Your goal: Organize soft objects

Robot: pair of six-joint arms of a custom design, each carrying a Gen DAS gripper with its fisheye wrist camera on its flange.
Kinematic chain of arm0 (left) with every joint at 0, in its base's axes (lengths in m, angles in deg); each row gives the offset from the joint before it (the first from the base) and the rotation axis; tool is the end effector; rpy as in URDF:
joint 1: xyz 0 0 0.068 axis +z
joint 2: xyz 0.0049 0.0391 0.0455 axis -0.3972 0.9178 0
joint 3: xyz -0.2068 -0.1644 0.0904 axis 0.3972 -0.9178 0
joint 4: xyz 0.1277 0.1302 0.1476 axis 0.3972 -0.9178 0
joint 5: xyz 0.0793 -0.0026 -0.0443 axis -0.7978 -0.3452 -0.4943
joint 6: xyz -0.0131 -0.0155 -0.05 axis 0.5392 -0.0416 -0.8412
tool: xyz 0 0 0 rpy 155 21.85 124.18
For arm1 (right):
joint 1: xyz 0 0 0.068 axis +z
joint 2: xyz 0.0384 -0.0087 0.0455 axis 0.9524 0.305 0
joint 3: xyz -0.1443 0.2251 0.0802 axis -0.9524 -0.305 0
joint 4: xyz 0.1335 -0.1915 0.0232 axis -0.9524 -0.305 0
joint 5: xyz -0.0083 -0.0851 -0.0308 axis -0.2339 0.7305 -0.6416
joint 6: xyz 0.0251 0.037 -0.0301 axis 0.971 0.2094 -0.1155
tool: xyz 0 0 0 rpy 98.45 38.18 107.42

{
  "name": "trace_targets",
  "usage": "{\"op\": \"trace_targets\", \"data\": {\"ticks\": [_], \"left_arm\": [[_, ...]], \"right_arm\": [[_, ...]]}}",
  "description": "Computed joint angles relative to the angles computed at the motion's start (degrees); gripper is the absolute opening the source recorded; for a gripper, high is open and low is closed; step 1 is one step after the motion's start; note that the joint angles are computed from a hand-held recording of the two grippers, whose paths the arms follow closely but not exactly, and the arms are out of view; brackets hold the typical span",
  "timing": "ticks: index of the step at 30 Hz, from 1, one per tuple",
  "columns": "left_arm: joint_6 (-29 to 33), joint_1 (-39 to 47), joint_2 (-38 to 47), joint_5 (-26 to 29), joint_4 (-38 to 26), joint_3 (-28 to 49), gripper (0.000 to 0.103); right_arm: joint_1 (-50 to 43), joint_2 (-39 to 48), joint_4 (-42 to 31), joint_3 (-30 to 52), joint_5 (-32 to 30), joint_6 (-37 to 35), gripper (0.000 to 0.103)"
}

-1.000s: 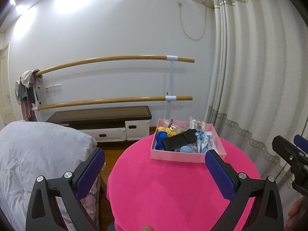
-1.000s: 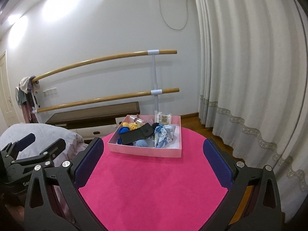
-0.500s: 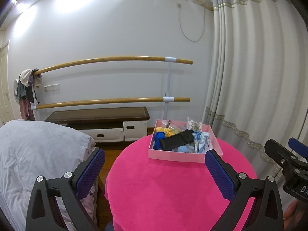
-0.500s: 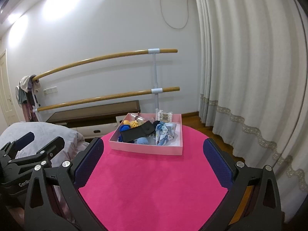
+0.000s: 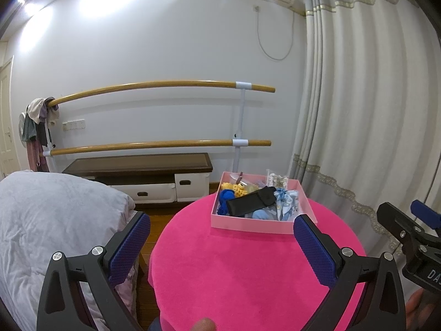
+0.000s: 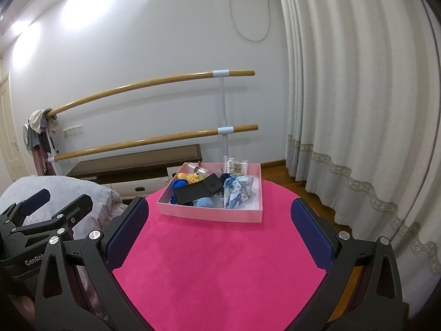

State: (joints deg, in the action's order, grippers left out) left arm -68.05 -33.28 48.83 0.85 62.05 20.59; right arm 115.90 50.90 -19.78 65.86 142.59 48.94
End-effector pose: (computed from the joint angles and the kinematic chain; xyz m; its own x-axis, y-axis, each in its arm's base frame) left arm 0.2305 -0.0497 0.3667 -0.4236 0.1145 -0.8986 0.4184 0.9046 -0.0819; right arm 0.1526 0.1025 0.3701 -0.3498 0.1806 -0.9193 0.4787 0.8779 -0.0096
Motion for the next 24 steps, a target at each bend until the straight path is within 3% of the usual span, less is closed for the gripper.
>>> {"op": "trace_targets", "data": {"ticks": [12,24], "left_arm": [[0.03,-2.29,0.09,-3.90,3.37,-1.37,0.103],[0.18,-2.33,0.37,-2.93,6.87,-3.68,0.103]], "right_arm": [[0.01,0.20,-0.41,0.46,-0.02,0.30,0.103],[-0.69,0.01,0.78,0.20,-0.30,-0.82,0.103]]}}
